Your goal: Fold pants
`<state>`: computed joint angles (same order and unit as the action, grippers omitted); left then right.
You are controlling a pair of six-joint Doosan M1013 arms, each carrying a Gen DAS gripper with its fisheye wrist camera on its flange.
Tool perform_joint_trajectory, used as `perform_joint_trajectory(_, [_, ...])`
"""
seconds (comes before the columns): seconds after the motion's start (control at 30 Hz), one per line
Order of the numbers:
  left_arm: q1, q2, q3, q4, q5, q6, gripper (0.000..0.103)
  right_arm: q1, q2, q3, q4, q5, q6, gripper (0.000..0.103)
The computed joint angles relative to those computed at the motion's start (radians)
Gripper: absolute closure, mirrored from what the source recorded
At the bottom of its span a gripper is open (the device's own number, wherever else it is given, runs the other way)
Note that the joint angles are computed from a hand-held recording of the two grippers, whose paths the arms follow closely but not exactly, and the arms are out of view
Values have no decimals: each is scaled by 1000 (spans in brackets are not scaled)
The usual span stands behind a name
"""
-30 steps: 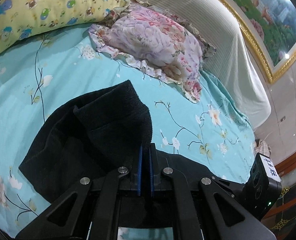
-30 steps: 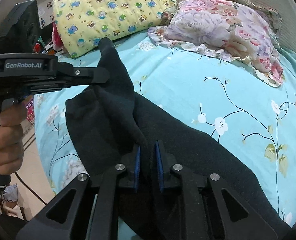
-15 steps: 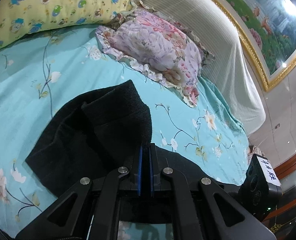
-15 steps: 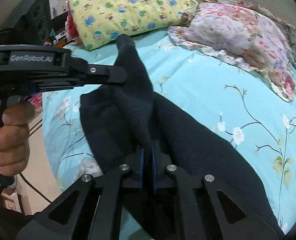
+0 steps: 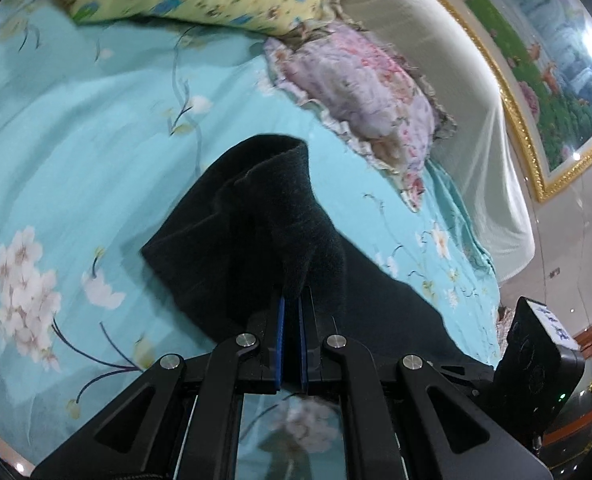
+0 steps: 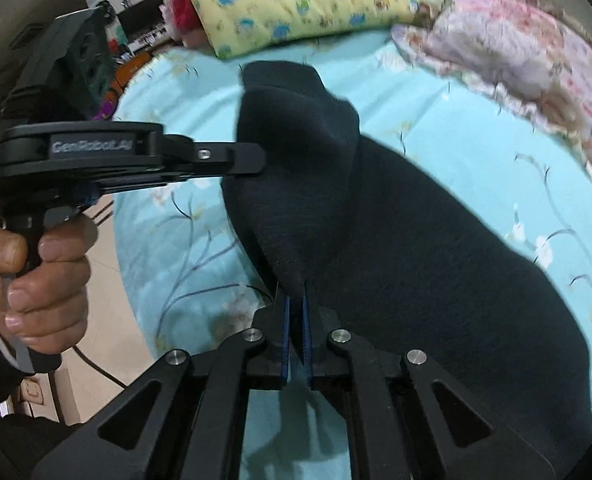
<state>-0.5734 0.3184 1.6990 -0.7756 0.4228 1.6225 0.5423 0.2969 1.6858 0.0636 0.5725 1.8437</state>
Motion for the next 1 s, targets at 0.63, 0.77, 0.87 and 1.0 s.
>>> perform_joint_trajectory(0.63, [15, -22, 34, 136, 10, -213, 68, -11, -28, 28, 63, -30, 20, 62])
perform_joint_trajectory(0.77, [16, -23, 30, 156, 15, -251, 55, -28, -55, 55, 43, -54, 83, 61])
perform_joint_trajectory(0.87, [19, -21, 29, 150, 20, -262, 51, -42, -80, 82, 16, -72, 149, 61])
perform_joint_trajectory(1.0, [22, -13, 16, 192, 38, -330, 43, -66, -104, 111, -21, -84, 229, 60])
